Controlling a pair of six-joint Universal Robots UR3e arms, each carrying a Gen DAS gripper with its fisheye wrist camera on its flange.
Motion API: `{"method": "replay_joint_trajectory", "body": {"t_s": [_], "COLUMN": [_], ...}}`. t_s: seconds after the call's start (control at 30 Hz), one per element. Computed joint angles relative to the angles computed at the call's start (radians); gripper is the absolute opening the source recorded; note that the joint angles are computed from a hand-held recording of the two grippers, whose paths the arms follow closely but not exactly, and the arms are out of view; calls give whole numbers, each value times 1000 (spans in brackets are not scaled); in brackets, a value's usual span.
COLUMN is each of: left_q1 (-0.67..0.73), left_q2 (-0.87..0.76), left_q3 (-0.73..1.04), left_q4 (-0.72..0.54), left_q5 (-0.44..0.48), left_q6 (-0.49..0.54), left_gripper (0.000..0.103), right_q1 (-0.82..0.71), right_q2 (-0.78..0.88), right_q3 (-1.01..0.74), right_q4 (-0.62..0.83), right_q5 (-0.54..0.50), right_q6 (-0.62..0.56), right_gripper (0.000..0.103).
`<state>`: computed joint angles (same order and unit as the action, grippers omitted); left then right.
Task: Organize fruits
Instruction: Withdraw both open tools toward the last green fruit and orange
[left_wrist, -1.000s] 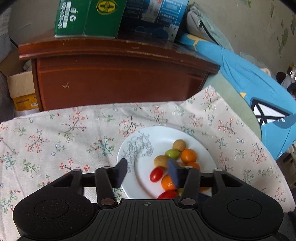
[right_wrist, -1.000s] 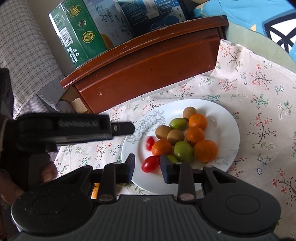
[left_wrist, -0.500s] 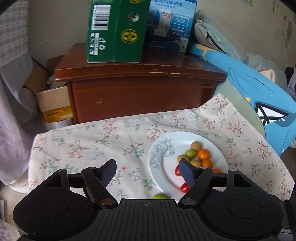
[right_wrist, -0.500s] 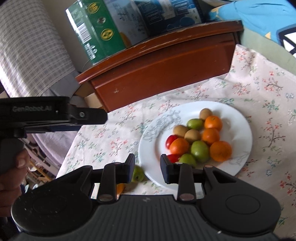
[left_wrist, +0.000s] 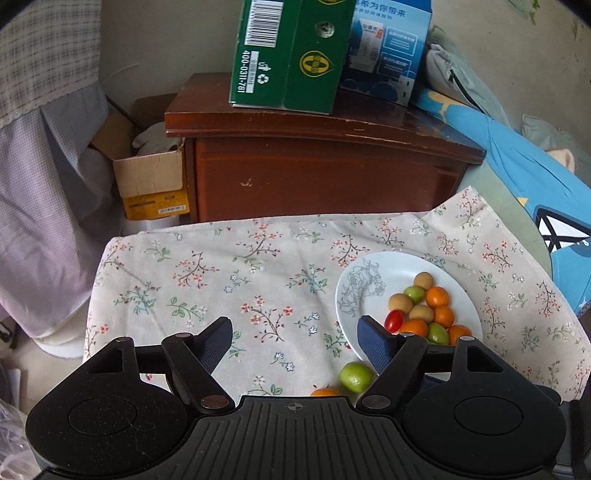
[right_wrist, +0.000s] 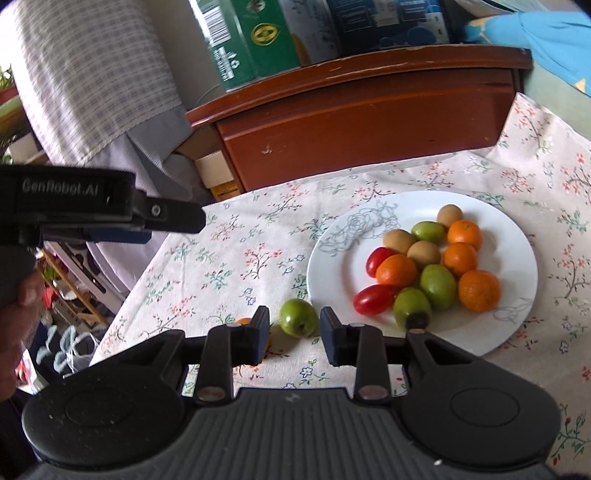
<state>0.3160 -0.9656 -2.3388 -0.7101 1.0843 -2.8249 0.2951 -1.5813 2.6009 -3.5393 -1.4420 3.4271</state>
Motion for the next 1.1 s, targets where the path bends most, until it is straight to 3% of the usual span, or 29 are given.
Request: {"method": "replay_joint_trajectory", "body": {"t_s": [0.7, 0.87, 1.1], "left_q1": [86, 105, 117], "left_q2": [-6, 3, 13], "left_q3": [-21, -25, -41], "left_q4": [-69, -87, -96], "left_q5": [5, 2, 10], "left_q6": [35, 47, 75], "left_gripper": [75, 75, 75], "right_q1": [112, 100, 110], "right_q2": [204, 216, 252], "right_q3": [-153, -157, -186], "right_q4": [-23, -34, -48], "right_q5": [-124, -86, -111], "right_q6": [-115, -115, -98], "right_gripper": [32, 31, 31]}}
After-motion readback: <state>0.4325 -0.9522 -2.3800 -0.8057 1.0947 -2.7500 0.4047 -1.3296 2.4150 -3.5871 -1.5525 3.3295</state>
